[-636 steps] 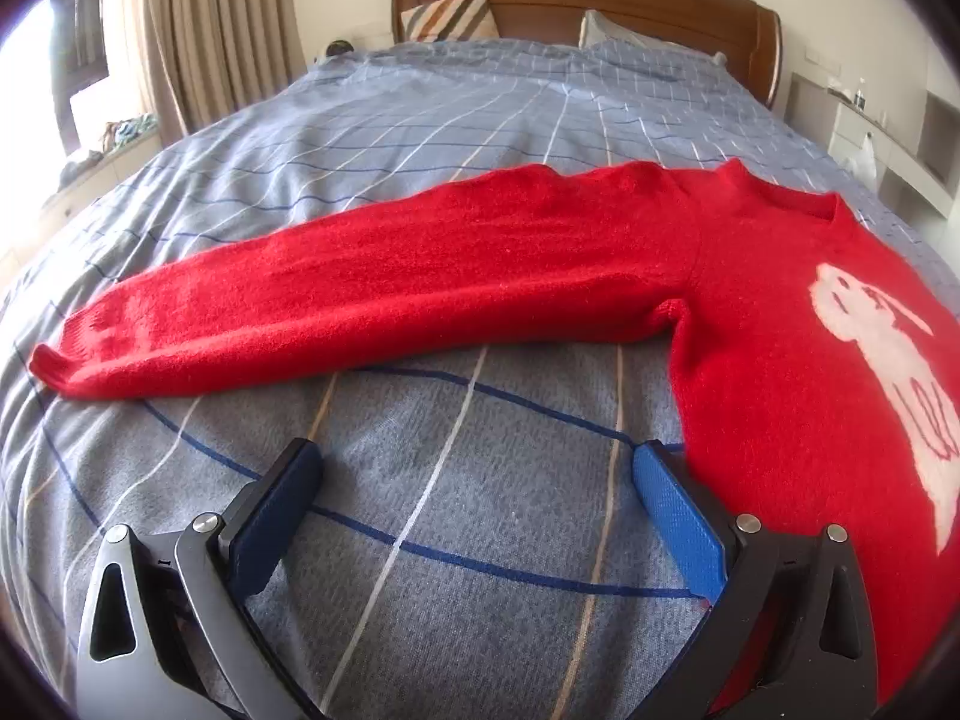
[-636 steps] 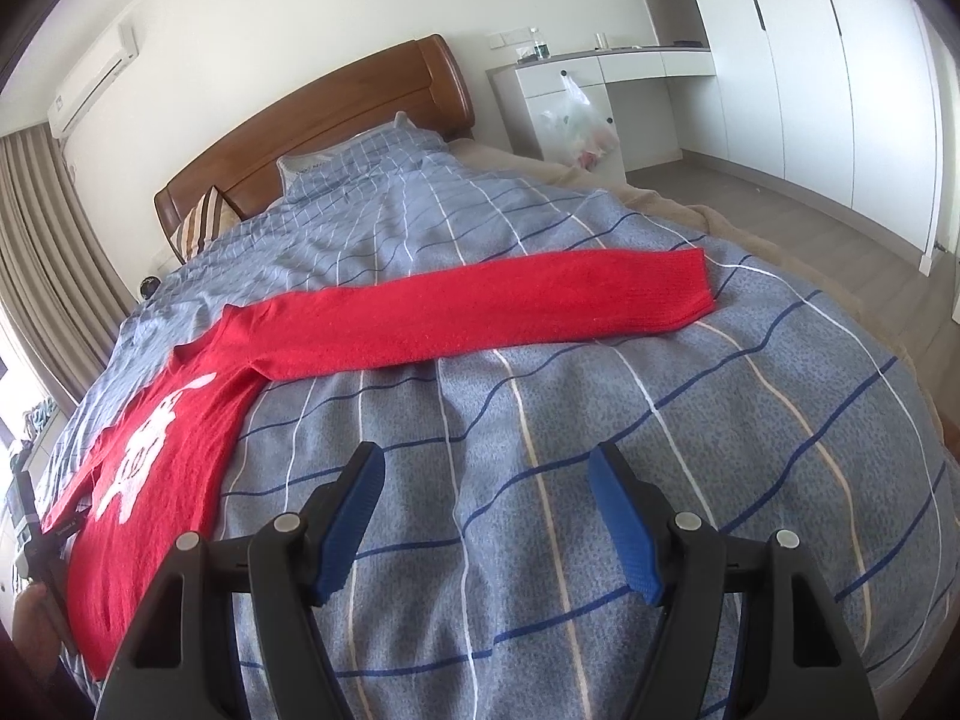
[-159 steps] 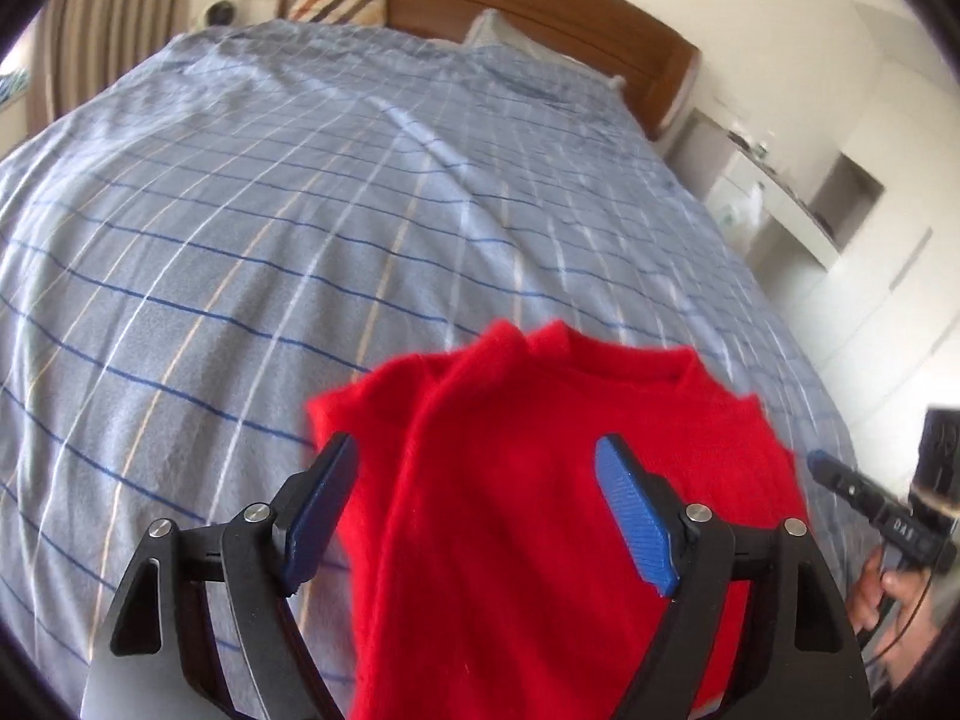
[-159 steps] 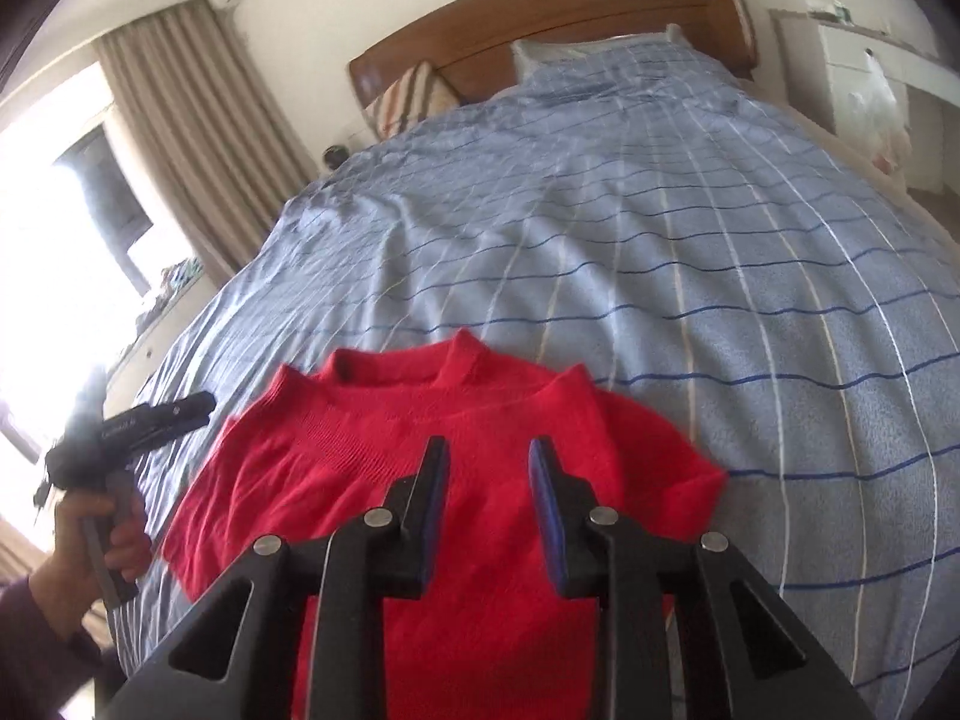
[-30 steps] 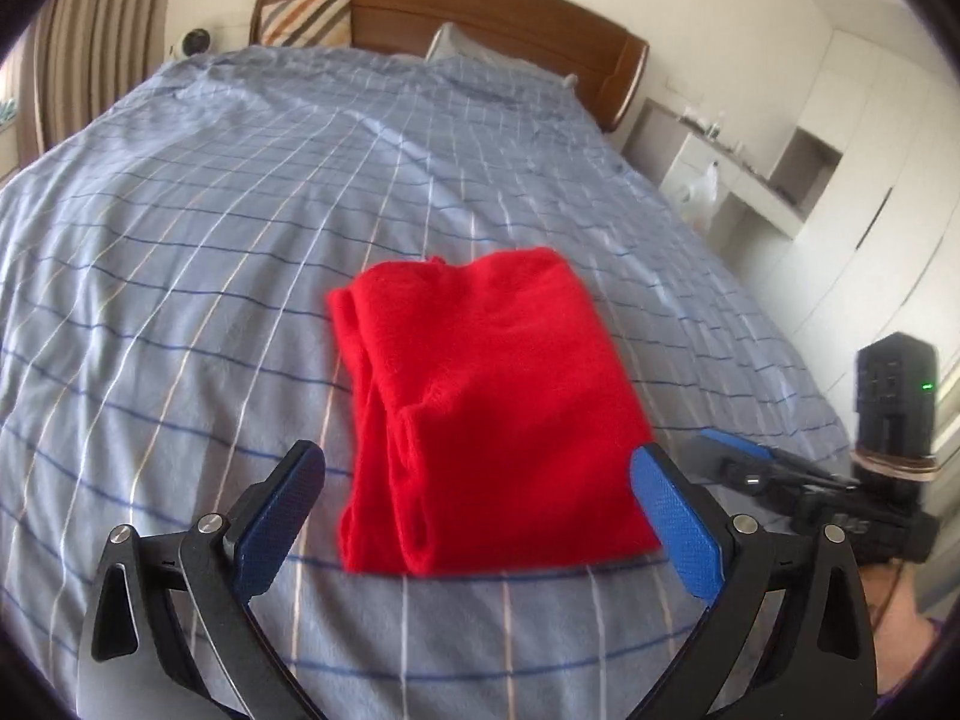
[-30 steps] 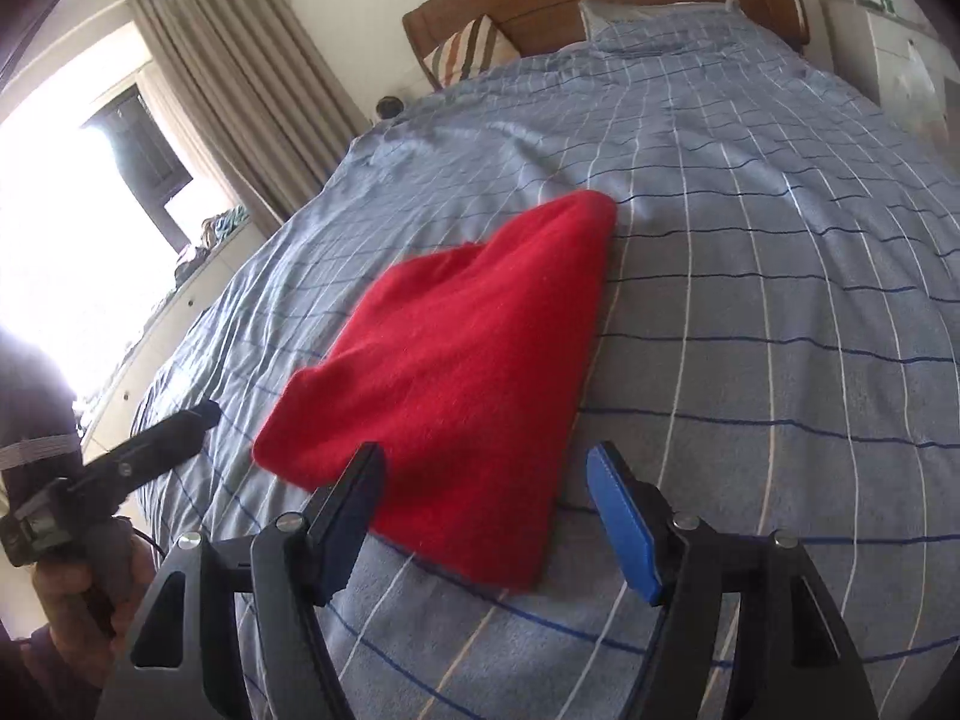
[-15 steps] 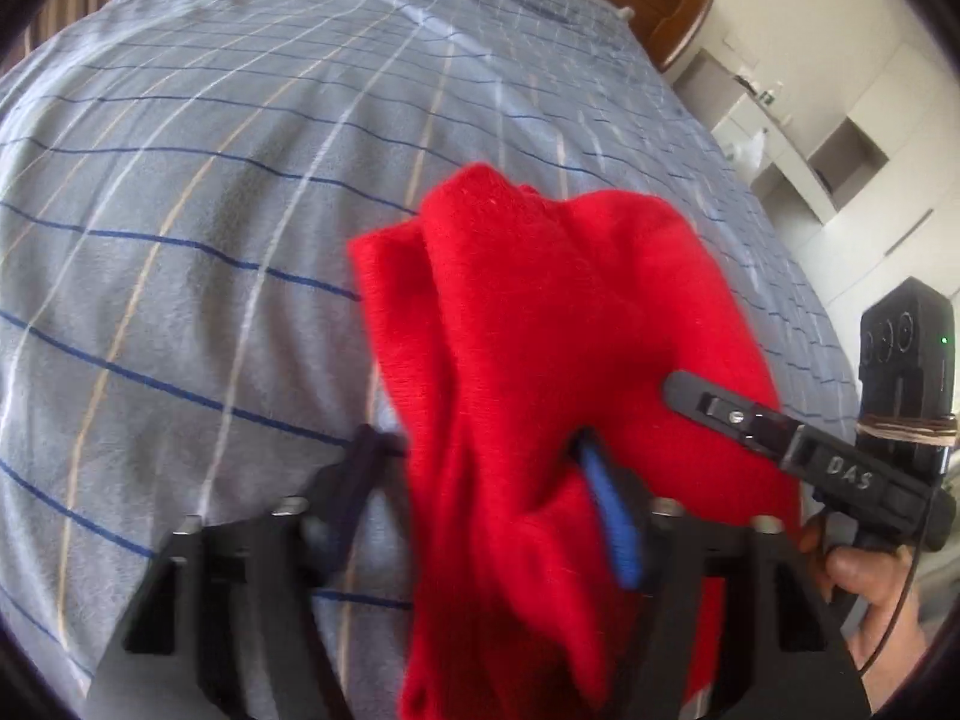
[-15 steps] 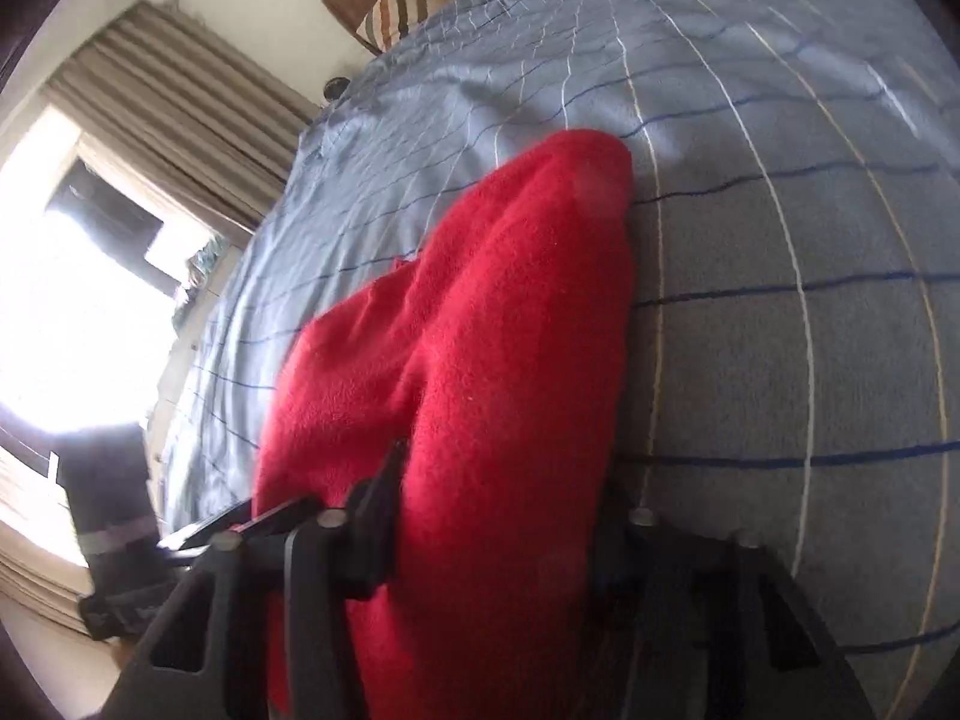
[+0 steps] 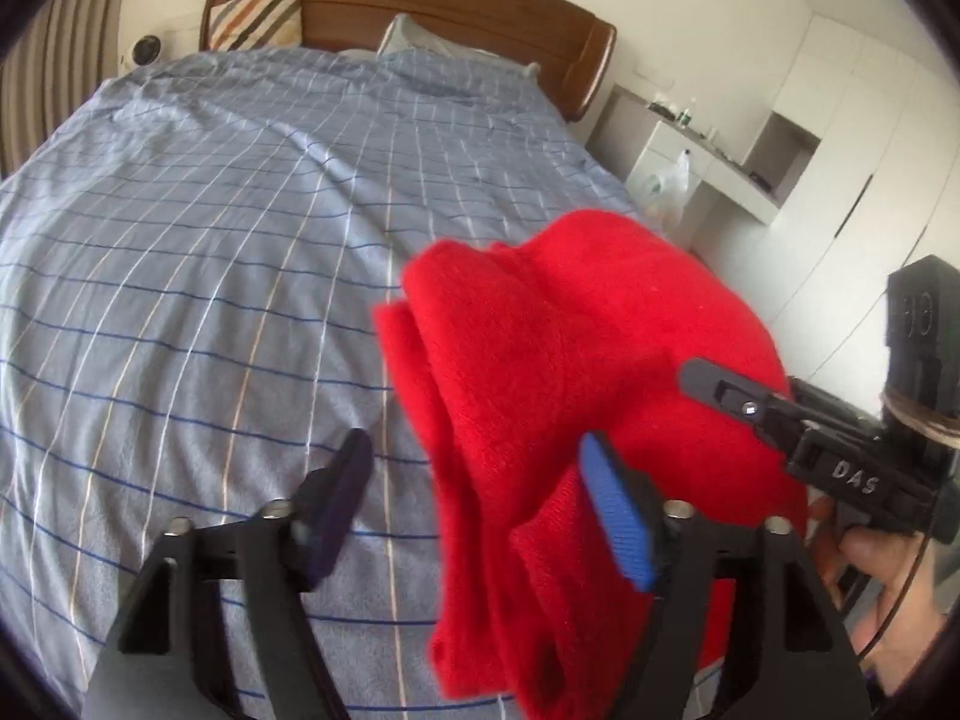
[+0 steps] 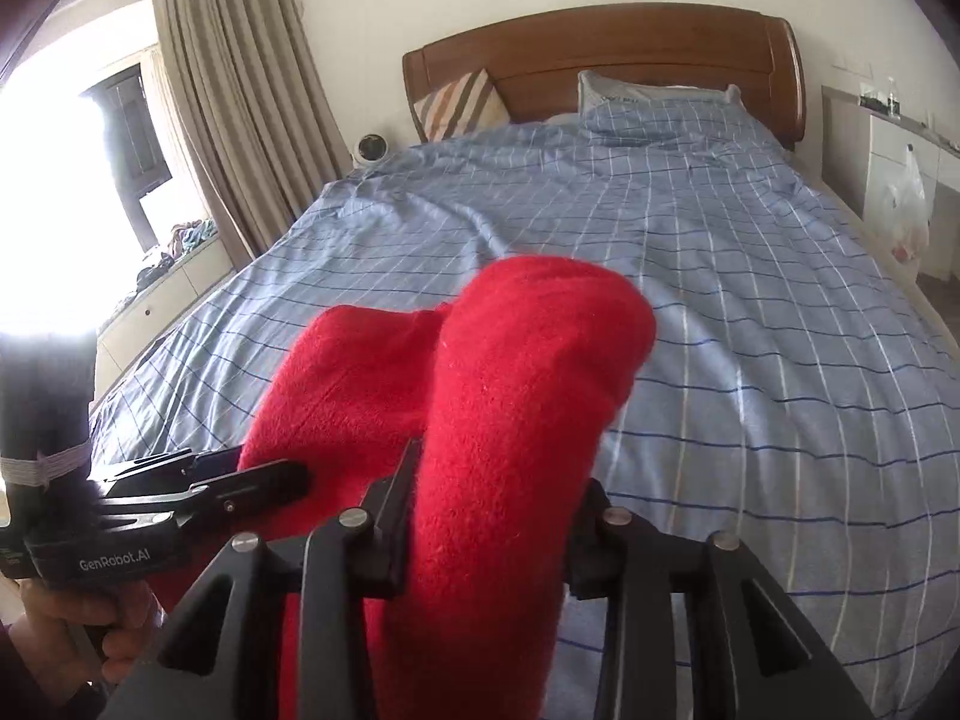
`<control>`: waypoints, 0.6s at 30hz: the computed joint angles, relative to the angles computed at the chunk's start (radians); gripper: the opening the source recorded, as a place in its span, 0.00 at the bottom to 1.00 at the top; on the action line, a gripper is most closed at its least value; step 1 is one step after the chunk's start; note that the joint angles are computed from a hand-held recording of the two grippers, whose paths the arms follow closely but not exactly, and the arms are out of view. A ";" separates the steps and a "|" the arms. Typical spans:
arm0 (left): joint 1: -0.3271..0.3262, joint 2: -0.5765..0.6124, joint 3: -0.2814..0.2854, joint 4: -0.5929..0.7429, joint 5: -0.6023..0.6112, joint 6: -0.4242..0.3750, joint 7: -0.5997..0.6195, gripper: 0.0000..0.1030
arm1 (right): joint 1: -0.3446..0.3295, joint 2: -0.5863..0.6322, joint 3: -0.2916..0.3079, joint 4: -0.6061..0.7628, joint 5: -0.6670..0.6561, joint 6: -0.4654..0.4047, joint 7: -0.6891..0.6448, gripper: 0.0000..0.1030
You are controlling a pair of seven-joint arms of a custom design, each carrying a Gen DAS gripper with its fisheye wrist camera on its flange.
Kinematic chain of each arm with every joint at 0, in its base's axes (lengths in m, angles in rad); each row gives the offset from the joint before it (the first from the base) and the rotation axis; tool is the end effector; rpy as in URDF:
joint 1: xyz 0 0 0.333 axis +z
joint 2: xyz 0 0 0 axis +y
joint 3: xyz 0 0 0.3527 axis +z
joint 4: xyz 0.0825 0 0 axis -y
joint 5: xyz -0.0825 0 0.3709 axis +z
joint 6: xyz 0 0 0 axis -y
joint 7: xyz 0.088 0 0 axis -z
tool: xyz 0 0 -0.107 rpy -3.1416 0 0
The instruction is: Fold small clothes
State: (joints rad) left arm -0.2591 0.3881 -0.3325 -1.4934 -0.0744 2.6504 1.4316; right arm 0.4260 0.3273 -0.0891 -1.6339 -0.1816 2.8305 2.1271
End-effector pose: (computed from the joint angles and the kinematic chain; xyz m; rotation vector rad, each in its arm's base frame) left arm 0.6258 -0.3595 0.5894 -1.6027 2.2349 -1.1428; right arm 0.6578 0.2509 0.5735 -1.5961 1.6850 -0.5350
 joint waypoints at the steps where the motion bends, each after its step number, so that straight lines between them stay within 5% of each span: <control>1: -0.029 -0.022 0.035 -0.050 0.051 0.027 -0.047 0.87 | 0.018 -0.031 -0.033 -0.046 -0.036 -0.019 0.038 0.69; 2: -0.045 -0.047 0.057 -0.105 0.093 0.048 -0.081 0.87 | 0.034 -0.063 -0.063 -0.099 -0.090 -0.033 0.087 0.80; 6: -0.097 -0.184 0.131 -0.347 0.316 0.121 -0.247 0.88 | 0.048 -0.213 -0.096 -0.341 -0.290 -0.102 0.260 0.82; 9: -0.150 -0.301 0.189 -0.499 0.657 0.155 -0.518 0.98 | 0.041 -0.330 -0.066 -0.510 -0.418 -0.147 0.401 0.82; 11: -0.157 -0.363 0.180 -0.548 0.839 0.114 -0.679 1.00 | 0.033 -0.394 -0.022 -0.590 -0.472 -0.164 0.478 0.83; 16: -0.130 -0.458 0.093 -0.598 0.728 -0.027 -0.666 1.00 | 0.017 -0.501 0.110 -0.671 -0.503 -0.216 0.617 0.84; 18: -0.111 -0.494 0.053 -0.611 0.777 -0.076 -0.727 1.00 | 0.008 -0.530 0.164 -0.669 -0.513 -0.241 0.653 0.88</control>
State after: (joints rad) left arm -0.3703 -0.1056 -0.2796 -2.1044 0.7027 2.5743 0.7048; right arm 0.4339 -0.2026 0.0750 -2.3029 -0.6942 2.5898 2.7797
